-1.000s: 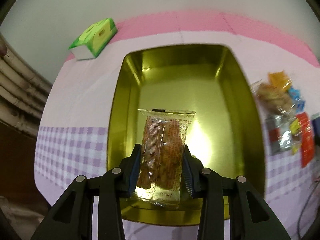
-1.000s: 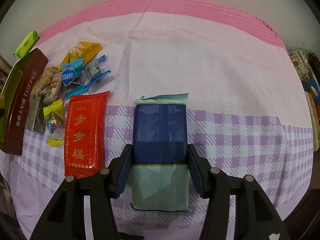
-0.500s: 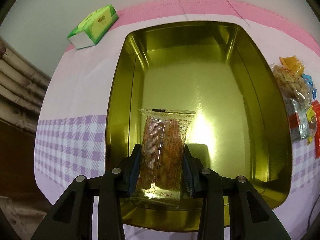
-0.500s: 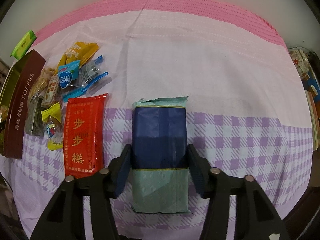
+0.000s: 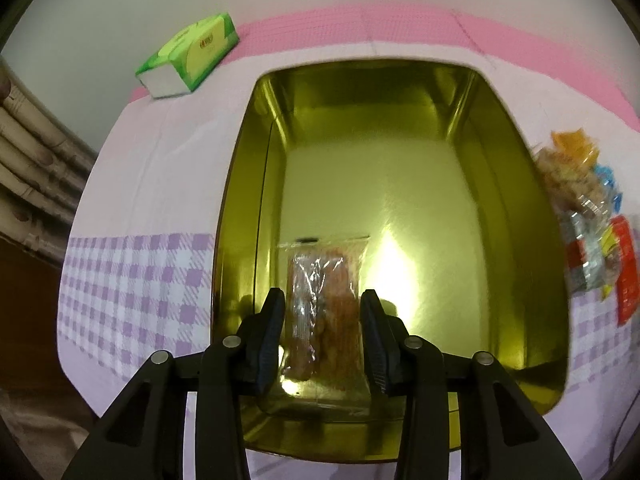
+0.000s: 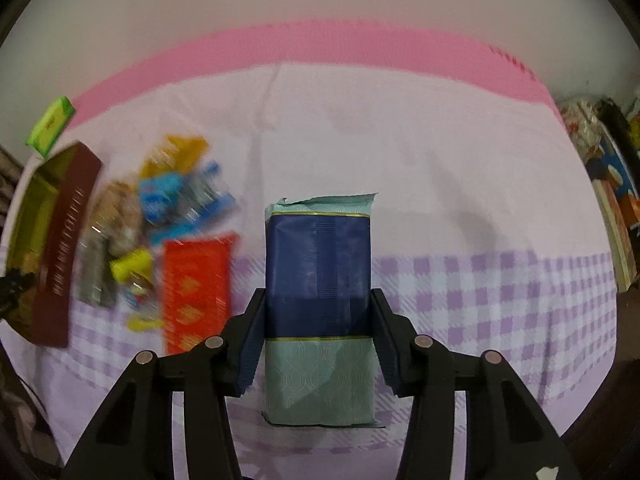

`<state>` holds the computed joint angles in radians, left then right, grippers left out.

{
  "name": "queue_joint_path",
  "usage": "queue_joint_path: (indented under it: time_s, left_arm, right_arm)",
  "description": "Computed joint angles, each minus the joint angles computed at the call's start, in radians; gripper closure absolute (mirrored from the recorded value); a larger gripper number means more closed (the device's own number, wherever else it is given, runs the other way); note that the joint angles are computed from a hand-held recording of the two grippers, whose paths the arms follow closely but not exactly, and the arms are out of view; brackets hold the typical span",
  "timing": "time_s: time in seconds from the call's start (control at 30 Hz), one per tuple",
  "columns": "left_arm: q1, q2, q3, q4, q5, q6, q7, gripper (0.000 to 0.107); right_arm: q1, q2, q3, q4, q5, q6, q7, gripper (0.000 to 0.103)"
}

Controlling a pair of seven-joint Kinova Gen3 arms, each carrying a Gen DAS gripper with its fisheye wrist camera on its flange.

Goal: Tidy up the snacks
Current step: 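Carry the orange snack packet into the gold tin and open the left gripper, then lower the blue-and-teal packet into the gold tin and open the right gripper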

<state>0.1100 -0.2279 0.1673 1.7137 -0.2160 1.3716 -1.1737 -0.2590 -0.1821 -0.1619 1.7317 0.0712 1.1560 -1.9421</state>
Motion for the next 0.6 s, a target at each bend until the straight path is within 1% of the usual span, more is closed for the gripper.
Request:
queue_joint_path:
  time_s: [0.1,0.2,0.3,0.33,0.37,0.43,0.53,0.6]
  left_arm:
    - [0.000,-0.023,-0.010,-0.013,0.022,-0.008,-0.020,0.056]
    - [-0.016,-0.069,-0.003,-0.025,0.019,-0.025,0.011,0.056]
    - [-0.054,-0.128,-0.026,-0.038,0.045,-0.057,0.046,0.055]
    - [-0.074,-0.147,-0.018,-0.037,0.031,-0.065,0.071,0.054]
    - [-0.105,-0.165,0.006,-0.033,0.000,-0.066,0.103,0.052]
    - [-0.147,-0.181,0.033,-0.029,-0.040,-0.047,0.148,0.050]
    - [-0.186,-0.205,0.009,-0.012,-0.039,-0.025,0.187,0.050]
    - [-0.214,-0.213,0.010,0.002,-0.058,0.002,0.209,0.050]
  right_arm:
    - [-0.023,0.001,-0.032,-0.057,0.003,0.003,-0.021,0.057]
    - [-0.063,0.020,-0.051,-0.118,-0.033,-0.003,-0.016,0.057]
    - [-0.113,0.056,-0.079,-0.177,-0.069,-0.018,-0.021,0.057]
    - [-0.134,0.074,-0.091,-0.198,-0.079,-0.027,-0.025,0.057]
    - [-0.148,0.090,-0.093,-0.212,-0.085,-0.034,-0.025,0.057]
    - [-0.189,0.123,-0.108,-0.242,-0.102,-0.050,-0.041,0.057]
    - [-0.248,0.175,-0.120,-0.275,-0.125,-0.077,-0.069,0.057]
    - [-0.287,0.201,-0.128,-0.285,-0.119,-0.093,-0.103,0.057]
